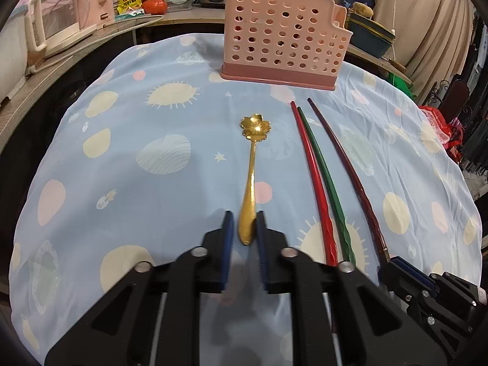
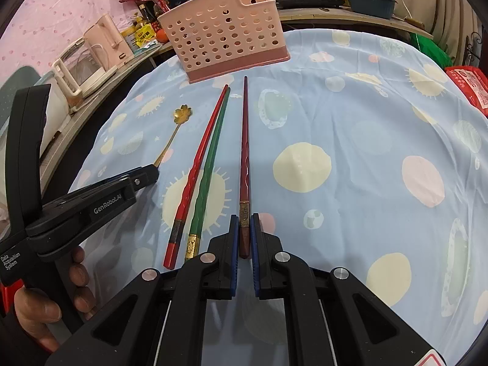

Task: Organize utensils
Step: 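Grasp a dark red chopstick with the right tool while the left tool grasps the gold spoon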

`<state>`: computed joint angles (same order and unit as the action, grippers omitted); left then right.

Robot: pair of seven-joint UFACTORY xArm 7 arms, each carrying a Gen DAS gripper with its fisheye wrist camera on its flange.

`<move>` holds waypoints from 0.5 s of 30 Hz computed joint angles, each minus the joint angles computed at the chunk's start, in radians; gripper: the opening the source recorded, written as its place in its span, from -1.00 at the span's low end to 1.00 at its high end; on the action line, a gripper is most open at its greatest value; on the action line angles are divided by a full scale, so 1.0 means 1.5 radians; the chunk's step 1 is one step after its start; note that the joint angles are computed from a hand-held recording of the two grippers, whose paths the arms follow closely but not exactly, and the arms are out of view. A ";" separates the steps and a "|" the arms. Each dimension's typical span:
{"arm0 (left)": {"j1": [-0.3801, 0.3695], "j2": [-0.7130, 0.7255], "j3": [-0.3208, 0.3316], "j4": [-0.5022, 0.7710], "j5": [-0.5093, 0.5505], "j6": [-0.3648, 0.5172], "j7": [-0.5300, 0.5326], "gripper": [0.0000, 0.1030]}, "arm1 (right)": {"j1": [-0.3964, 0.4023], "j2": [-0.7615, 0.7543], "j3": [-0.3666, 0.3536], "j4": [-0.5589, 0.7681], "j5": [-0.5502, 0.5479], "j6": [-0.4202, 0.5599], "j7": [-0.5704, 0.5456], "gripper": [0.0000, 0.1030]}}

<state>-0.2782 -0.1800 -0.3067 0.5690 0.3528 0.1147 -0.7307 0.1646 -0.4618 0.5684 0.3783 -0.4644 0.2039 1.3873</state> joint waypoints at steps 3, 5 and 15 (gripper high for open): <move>-0.034 -0.004 0.030 -0.005 -0.050 -0.001 0.045 -0.80 | 0.004 -0.008 -0.002 -0.003 0.002 0.003 0.002 -0.86; -0.048 -0.012 0.041 -0.011 -0.081 -0.002 0.069 -0.80 | 0.011 -0.019 -0.005 -0.006 0.006 0.009 0.001 -0.86; -0.082 -0.104 0.056 -0.052 -0.179 0.017 0.131 -0.80 | 0.043 -0.103 -0.022 -0.027 0.041 0.040 -0.012 -0.86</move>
<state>-0.4005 -0.3354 -0.2229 0.4912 0.0844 0.1402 -0.5340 0.2291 -0.6162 0.5352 0.3377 -0.4031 0.2632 1.3691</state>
